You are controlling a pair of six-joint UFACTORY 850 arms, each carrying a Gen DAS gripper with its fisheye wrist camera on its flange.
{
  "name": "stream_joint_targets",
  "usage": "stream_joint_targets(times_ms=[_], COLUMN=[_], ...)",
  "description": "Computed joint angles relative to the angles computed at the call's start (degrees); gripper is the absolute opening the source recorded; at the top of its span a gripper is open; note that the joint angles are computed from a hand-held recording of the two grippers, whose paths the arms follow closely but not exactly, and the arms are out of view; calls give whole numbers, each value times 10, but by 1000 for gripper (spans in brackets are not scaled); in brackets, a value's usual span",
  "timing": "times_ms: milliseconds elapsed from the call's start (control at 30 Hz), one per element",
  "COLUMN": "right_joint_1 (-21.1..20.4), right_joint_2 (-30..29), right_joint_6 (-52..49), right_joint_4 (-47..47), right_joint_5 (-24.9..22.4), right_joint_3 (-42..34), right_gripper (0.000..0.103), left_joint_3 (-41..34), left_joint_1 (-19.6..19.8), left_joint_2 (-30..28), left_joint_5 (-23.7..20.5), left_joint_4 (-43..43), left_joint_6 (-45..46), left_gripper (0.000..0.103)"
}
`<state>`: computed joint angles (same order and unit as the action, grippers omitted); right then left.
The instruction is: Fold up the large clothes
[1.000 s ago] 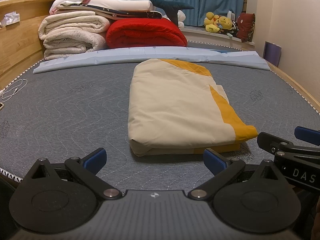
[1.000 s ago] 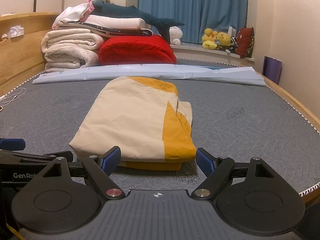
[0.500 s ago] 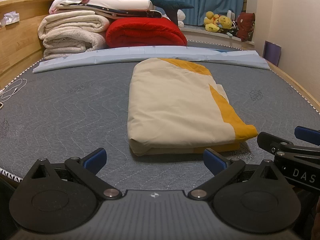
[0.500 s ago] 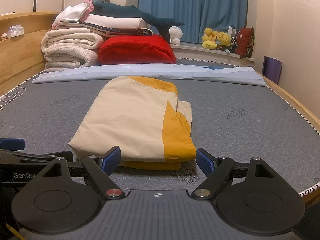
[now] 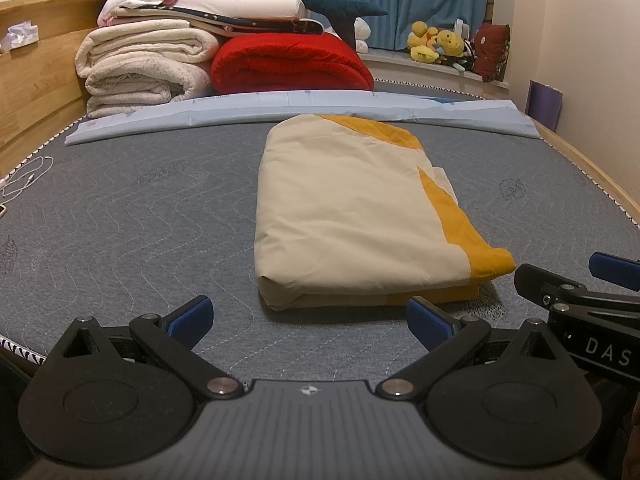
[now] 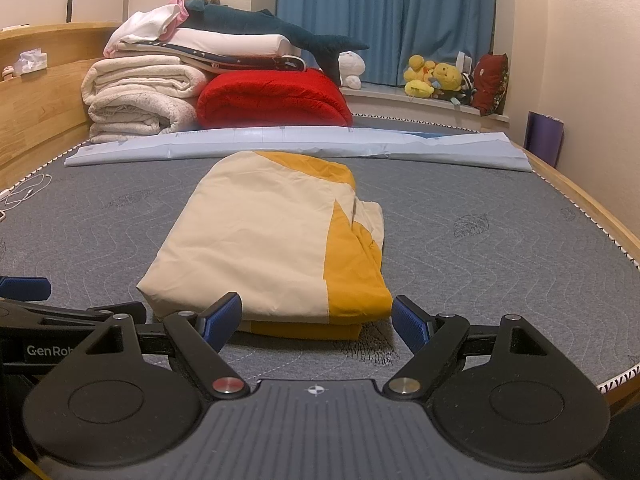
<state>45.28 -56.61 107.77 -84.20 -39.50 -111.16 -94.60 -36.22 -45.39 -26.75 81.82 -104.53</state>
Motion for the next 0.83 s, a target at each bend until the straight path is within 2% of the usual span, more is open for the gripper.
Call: stream_joint_targets(times_ms=[833], right_joint_1=[1], right_joint_2=[-5], right_joint_6=[-9], right_joint_4=[14], right_joint_5=[2], right_joint_3=[0], right_gripper=[83], left_joint_3=[1], left_joint_1=[1], left_joint_2=[-3], left_joint_5=[6], left_joint_4=[-18], left_joint_6=[21], left_gripper=[103])
